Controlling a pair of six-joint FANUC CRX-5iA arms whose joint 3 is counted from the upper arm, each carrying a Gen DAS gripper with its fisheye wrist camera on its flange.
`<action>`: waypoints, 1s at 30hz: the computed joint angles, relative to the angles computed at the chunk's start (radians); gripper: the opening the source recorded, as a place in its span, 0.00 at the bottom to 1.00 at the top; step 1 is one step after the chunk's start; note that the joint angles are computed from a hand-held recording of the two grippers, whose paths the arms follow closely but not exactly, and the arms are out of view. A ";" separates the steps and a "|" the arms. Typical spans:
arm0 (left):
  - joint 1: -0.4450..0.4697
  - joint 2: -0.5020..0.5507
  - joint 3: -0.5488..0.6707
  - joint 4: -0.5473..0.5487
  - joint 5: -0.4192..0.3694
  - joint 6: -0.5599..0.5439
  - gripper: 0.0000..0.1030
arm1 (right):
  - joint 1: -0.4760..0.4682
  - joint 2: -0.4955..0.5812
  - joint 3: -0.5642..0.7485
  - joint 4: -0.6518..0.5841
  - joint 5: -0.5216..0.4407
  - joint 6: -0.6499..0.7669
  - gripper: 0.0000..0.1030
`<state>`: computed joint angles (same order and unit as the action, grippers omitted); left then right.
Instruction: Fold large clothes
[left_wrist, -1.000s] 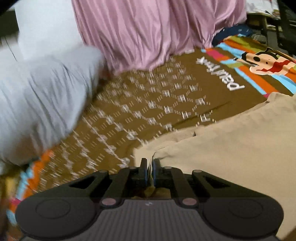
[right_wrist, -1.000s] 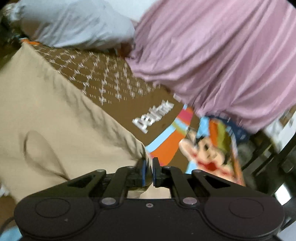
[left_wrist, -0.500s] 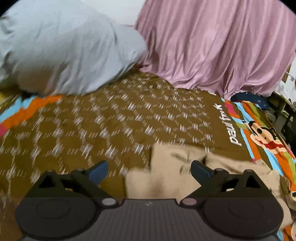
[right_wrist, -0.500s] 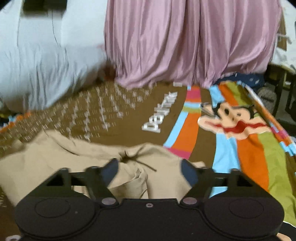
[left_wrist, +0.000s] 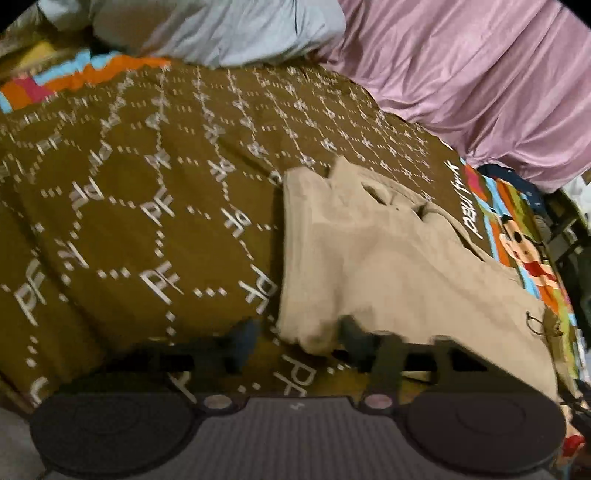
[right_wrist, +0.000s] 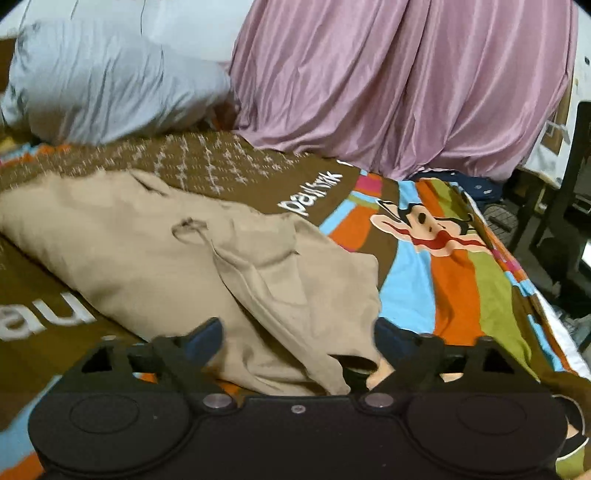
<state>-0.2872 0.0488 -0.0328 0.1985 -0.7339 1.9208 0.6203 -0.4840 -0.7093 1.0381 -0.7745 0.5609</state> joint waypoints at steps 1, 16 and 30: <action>-0.003 0.001 -0.001 -0.003 0.001 0.002 0.36 | -0.003 0.010 0.009 -0.018 -0.005 0.005 0.63; -0.024 -0.094 0.005 -0.091 0.165 0.048 0.06 | -0.208 -0.128 -0.026 -0.166 0.294 -0.480 0.06; -0.005 -0.061 0.046 -0.142 -0.124 0.102 0.07 | -0.081 -0.095 0.148 -0.504 -0.101 -0.234 0.05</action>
